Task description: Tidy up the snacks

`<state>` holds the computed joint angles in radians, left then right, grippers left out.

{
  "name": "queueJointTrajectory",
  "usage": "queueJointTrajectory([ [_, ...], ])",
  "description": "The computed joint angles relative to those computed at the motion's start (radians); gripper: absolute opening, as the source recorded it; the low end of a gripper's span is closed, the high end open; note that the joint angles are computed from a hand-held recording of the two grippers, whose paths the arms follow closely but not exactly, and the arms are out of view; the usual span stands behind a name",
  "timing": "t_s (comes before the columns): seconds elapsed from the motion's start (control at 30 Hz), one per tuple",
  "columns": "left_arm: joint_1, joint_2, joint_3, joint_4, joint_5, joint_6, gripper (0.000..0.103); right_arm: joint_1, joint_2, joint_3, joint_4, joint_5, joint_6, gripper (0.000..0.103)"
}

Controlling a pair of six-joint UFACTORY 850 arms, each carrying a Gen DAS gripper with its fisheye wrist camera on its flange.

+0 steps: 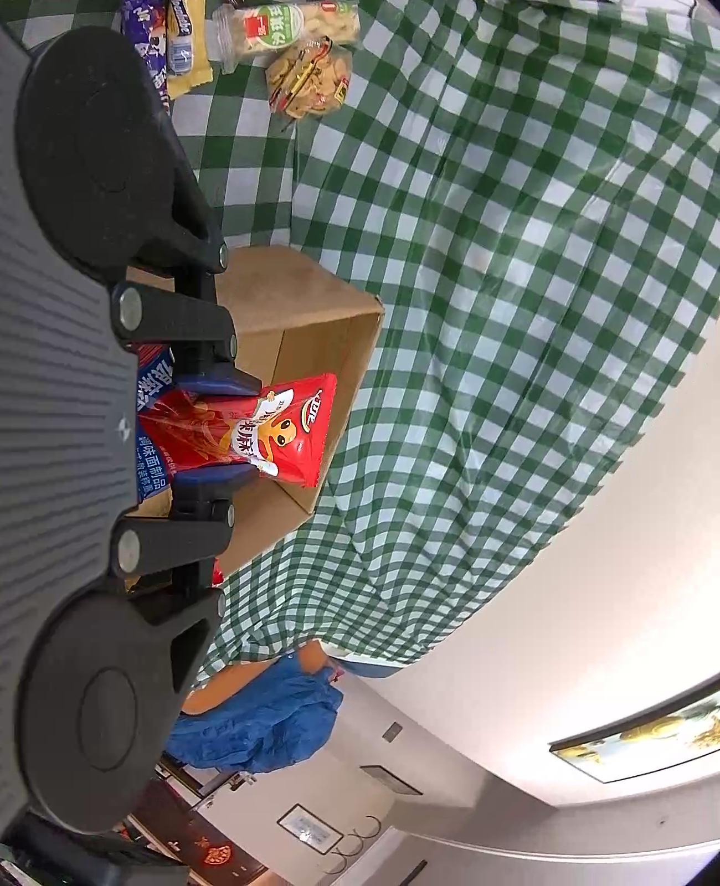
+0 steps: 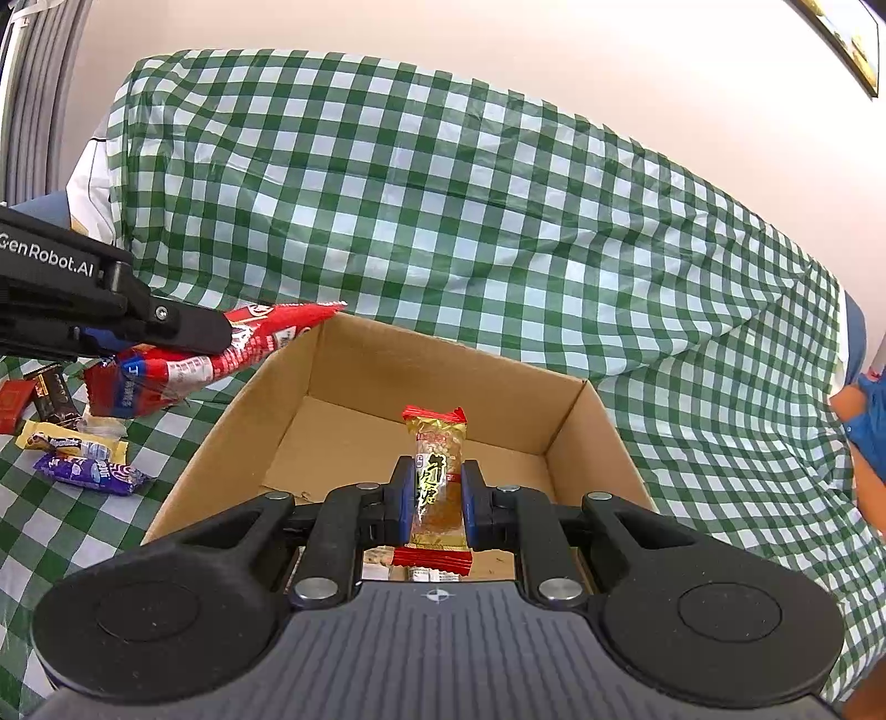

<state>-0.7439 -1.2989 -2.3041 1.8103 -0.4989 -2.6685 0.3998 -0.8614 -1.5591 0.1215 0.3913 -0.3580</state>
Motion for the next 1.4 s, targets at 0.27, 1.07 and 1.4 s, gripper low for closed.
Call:
queueJointTrajectory([
  [0.27, -0.002, -0.027, -0.046, -0.036, 0.010, 0.057, 0.028, -0.003, -0.001, -0.002, 0.037, 0.000, -0.010, 0.018],
  [1.07, -0.005, -0.067, -0.122, -0.096, 0.027, 0.153, 0.028, 0.002, -0.007, -0.010, 0.101, 0.007, -0.043, 0.018],
  [1.4, 0.002, -0.072, -0.129, -0.063, 0.073, 0.115, 0.045, 0.009, -0.010, -0.015, 0.205, 0.014, -0.141, 0.020],
])
